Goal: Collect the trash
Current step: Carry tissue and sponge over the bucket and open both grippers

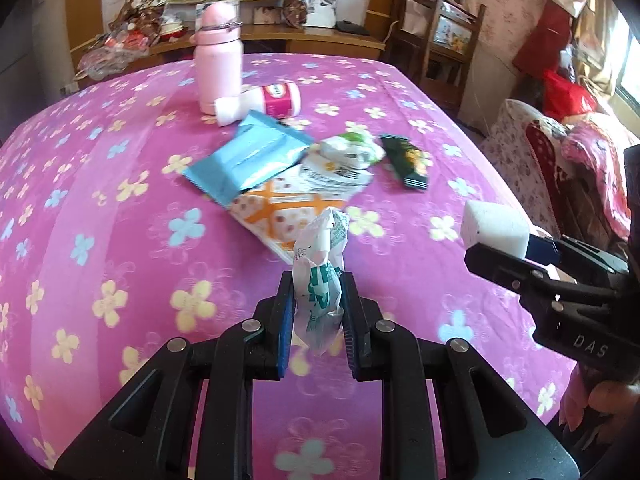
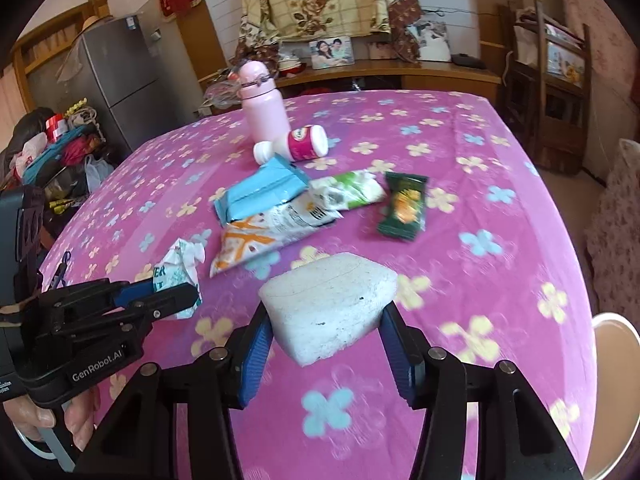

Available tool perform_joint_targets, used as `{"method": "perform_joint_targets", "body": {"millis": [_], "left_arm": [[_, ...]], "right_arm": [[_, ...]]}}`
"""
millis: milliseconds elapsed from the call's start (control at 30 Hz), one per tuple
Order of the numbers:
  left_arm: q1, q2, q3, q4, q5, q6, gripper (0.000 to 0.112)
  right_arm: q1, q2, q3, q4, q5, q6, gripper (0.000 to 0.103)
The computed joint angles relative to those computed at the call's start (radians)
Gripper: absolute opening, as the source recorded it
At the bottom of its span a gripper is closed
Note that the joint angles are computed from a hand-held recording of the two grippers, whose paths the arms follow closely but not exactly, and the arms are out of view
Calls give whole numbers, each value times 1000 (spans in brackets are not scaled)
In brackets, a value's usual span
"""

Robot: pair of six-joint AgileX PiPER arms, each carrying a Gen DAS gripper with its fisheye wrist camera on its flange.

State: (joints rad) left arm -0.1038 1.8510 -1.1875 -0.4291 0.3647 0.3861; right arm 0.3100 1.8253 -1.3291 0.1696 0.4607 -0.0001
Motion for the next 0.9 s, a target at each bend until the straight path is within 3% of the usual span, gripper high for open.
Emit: {"method": "perform_joint_targets", "body": {"millis": [400, 900], "left_arm": [[-187, 9, -37, 155, -9, -191, 19], [-404, 131, -241, 241, 69, -310, 19]], "right_arm": [[-118, -202, 238, -12, -51, 6, 52], [-414, -378, 399, 90, -23, -153, 54]]}}
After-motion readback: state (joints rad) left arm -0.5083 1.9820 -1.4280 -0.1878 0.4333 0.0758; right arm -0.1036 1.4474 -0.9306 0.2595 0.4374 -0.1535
